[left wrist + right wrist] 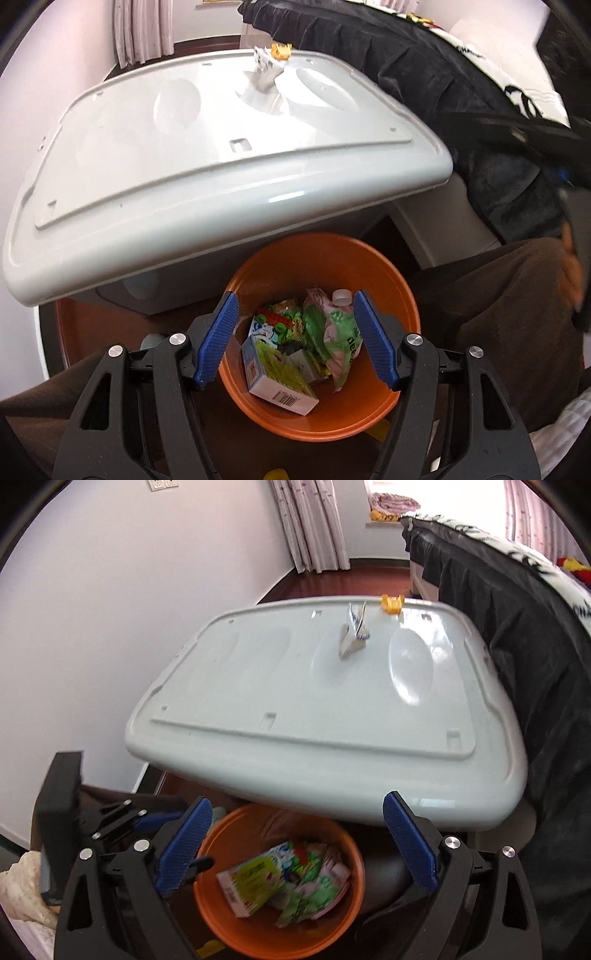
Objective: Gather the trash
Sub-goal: 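Grasp the yellow toy block with the right tool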
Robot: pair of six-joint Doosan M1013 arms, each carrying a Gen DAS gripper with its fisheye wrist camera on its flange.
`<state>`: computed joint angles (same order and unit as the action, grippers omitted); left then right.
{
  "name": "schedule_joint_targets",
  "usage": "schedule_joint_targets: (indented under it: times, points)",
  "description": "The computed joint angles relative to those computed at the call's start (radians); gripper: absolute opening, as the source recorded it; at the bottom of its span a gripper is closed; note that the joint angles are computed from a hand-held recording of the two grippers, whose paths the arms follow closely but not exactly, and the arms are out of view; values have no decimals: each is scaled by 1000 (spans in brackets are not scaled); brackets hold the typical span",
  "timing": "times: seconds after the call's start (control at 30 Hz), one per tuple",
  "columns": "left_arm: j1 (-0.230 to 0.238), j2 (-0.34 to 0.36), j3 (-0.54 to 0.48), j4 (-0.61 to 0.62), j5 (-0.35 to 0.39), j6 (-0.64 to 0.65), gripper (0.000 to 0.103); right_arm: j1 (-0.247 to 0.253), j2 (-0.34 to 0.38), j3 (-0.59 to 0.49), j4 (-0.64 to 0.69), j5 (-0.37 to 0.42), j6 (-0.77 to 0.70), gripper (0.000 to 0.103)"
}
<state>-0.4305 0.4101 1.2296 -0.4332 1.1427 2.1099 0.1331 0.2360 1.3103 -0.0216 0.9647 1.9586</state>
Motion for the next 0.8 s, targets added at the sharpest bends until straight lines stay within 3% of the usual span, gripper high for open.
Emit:
schedule_joint_targets:
  times: [0.1,0.23,0.43,0.6,0.8]
  points:
    - [5,4,-14,-20,-2,3,64,-29,44,-75,-46,3,-47,92]
    - [5,19,-38,-24,-1,-13,64,-82,162,-251,-139,36,-102,92]
    - [5,60,-114,26,29,-43,64,-160,394,-575,-139,186,-120,92]
    - [18,90,-164,23,15,-81,64,-193,522,-731,-90,267,-117,92]
    - [22,105,-177,27,10,-80,64,-199,607,-844,-107,307,-101,92]
